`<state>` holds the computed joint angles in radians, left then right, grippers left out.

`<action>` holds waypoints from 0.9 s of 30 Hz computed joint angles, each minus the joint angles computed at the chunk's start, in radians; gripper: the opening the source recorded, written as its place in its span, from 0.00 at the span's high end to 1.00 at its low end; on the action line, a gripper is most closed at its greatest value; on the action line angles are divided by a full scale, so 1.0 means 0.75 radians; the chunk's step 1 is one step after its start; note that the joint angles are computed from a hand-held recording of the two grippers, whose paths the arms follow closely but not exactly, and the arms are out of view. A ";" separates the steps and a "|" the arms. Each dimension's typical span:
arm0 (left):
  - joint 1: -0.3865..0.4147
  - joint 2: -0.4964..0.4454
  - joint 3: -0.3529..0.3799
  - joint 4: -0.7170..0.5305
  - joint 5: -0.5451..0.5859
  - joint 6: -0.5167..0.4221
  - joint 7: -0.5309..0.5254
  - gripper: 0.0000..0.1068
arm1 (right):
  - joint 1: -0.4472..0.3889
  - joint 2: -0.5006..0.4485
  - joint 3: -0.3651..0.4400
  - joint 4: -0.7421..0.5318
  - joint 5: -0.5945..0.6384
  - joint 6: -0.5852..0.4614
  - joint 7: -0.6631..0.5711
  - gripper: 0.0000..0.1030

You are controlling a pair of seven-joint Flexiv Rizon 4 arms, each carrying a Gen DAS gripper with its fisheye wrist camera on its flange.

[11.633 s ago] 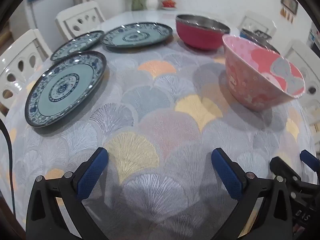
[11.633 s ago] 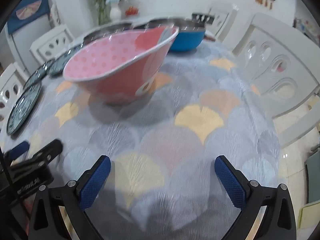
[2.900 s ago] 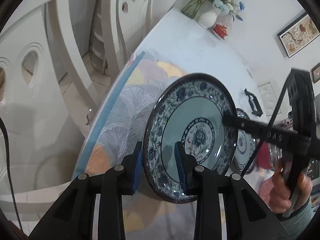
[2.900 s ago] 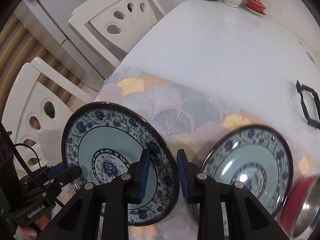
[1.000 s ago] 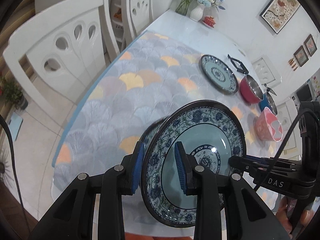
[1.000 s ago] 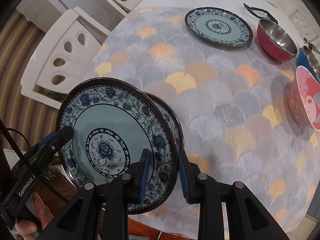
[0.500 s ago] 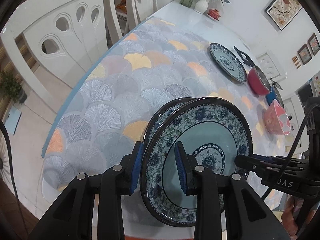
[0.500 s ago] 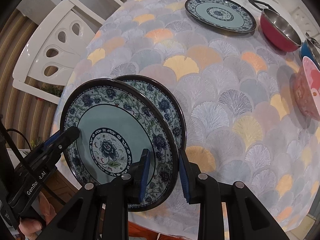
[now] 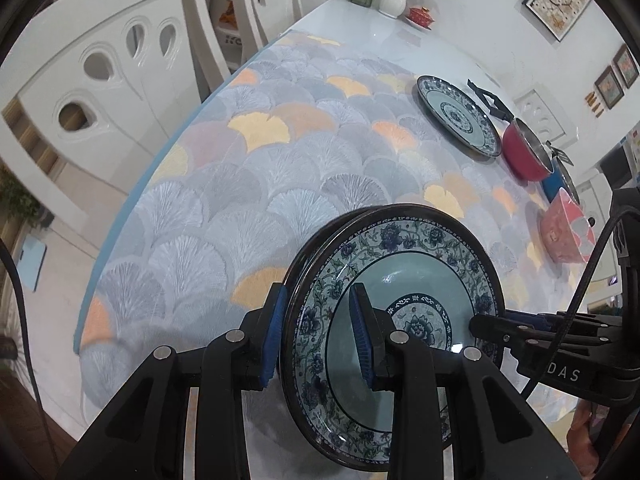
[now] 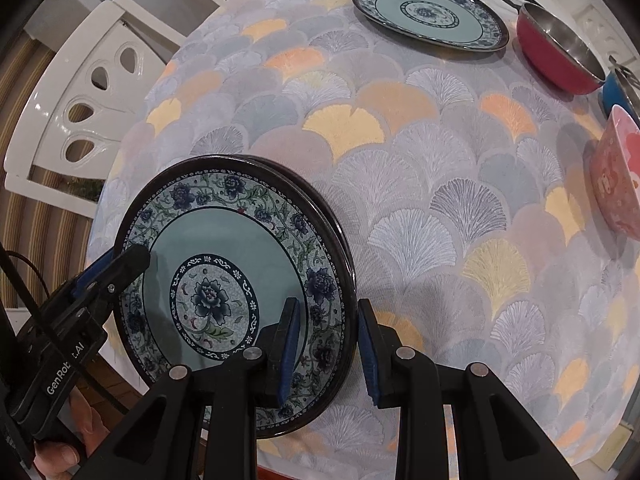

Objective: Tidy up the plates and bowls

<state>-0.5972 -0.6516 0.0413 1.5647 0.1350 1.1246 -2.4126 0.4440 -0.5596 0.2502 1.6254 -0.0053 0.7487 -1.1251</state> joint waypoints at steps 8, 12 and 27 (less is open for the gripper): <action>0.026 -0.019 -0.017 -0.021 -0.028 -0.006 0.041 0.73 | -0.017 -0.009 0.008 -0.013 0.034 -0.016 -0.006 0.73; 0.070 -0.014 -0.055 0.015 -0.075 0.029 0.072 0.73 | -0.044 -0.015 0.025 -0.033 0.083 -0.027 -0.037 0.73; 0.118 0.029 -0.056 0.010 -0.146 0.097 0.202 0.73 | -0.090 0.048 0.017 -0.072 0.165 -0.033 -0.067 0.73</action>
